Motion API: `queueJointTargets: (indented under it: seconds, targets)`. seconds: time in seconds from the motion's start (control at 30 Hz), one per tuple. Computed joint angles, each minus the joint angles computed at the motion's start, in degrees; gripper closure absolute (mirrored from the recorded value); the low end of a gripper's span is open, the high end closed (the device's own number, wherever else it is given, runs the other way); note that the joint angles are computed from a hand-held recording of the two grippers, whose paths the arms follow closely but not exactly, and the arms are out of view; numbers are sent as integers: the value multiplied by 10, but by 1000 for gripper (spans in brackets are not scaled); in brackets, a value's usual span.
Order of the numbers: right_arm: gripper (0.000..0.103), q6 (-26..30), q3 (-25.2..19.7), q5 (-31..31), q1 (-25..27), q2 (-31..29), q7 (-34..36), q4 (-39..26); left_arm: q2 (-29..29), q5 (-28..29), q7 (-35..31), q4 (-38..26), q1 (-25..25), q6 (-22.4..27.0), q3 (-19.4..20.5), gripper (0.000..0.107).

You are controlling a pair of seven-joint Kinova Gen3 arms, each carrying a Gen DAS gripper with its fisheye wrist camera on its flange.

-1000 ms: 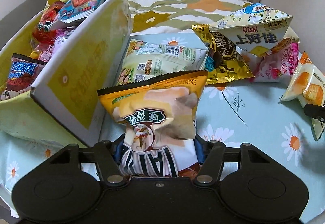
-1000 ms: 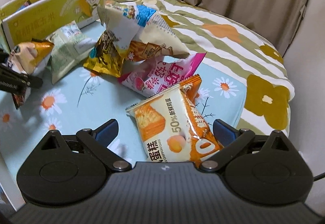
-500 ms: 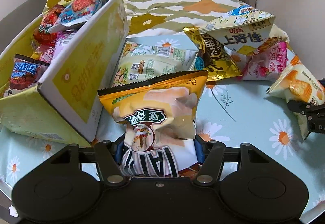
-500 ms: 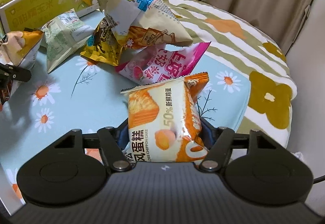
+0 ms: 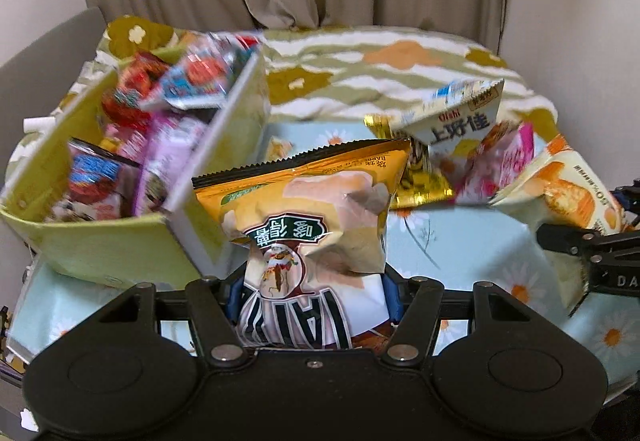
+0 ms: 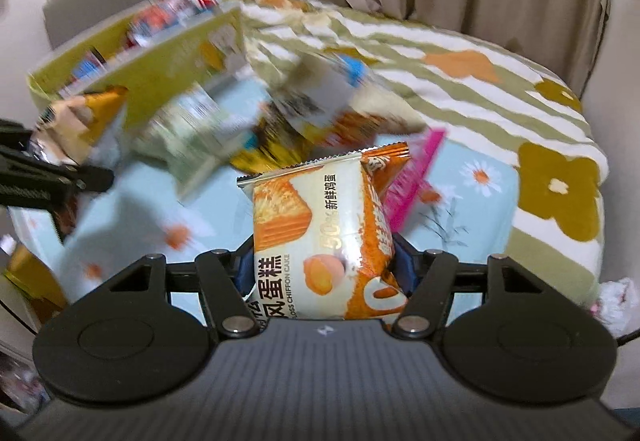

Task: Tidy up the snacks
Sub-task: 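Grasp the yellow-white chip bag with the left tool while the right tool grasps the orange cake packet, then carry both packets over the box and release them inside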

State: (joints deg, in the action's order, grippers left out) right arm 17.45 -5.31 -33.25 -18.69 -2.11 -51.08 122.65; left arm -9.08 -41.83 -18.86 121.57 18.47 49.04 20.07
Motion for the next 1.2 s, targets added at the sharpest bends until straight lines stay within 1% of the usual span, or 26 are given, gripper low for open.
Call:
queueJointTargets:
  seconds: [0.03, 0.07, 0.13, 0.2, 0.23, 0.27, 0.3, 0.37, 0.43, 0.47, 0.5, 0.57, 0.6, 0.63, 0.67, 0.77, 0.87, 0.93, 0.97, 1.03, 1.2]
  targets:
    - [24, 5, -3, -3, -3, -8, -6, -5, -12, 4, -5, -2, 3, 5, -4, 41]
    - [24, 12, -15, 3, 2, -14, -21, -11, -20, 3, -5, -5, 14, 14, -14, 41]
    - [24, 17, -39, 30, 7, -23, -67, -24, -34, -13, 8, -8, 61, 37, -51, 41]
    - [24, 8, -31, 56, -25, -30, -114, -28, -47, -29, 19, -8, 102, 54, -86, 41]
    - [24, 9, -15, 72, -51, -32, -137, -33, -58, -31, 18, -7, 107, 58, -94, 41]
    - [24, 9, -1, 87, -77, -31, -160, -40, -67, -29, 12, -8, 102, 60, -95, 41]
    - [24, 14, 14, 103, -103, -32, -184, -48, -76, -24, 2, -8, 86, 58, -90, 41]
    - [24, 14, 44, 140, -156, -33, -230, -61, -99, -8, -30, -9, 33, 48, -72, 41]
    - [24, 15, 73, 184, -209, -32, -277, -77, -123, 6, -71, -8, -15, 31, -65, 41]
    - [24, 17, 86, 203, -236, -30, -300, -89, -132, 8, -88, -8, -27, 24, -71, 41]
    - [24, 21, 102, 223, -262, -29, -324, -99, -139, 6, -103, -8, -29, 17, -87, 41]
    - [24, 17, 116, 256, -298, -22, -370, -120, -151, 5, -141, -13, -15, 3, -138, 41]
    - [24, 17, 111, 272, -304, -17, -393, -131, -157, 8, -165, -16, -6, -1, -164, 41]
    - [24, 18, 115, 285, -318, -11, -417, -144, -161, 10, -188, -20, 2, -6, -190, 41]
    - [24, 21, 129, 298, -342, -3, -440, -161, -163, 12, -211, -24, 10, -11, -217, 41]
    - [24, 25, 181, 336, -422, 21, -510, -199, -170, 21, -281, -32, 28, -39, -296, 41]
    - [24, 44, 241, 371, -501, 58, -580, -249, -165, 41, -351, -42, 47, -73, -376, 41]
    - [24, 62, 280, 389, -548, 85, -627, -281, -163, 56, -398, -48, 72, -87, -429, 41]
    - [24, 73, 287, 393, -557, 101, -650, -299, -159, 64, -421, -51, 84, -97, -456, 41]
    - [24, 93, 281, 412, -557, 128, -696, -330, -152, 83, -468, -58, 114, -111, -509, 41]
    - [23, 175, 255, 470, -557, 183, -813, -410, -138, 146, -584, -83, 200, -130, -642, 40]
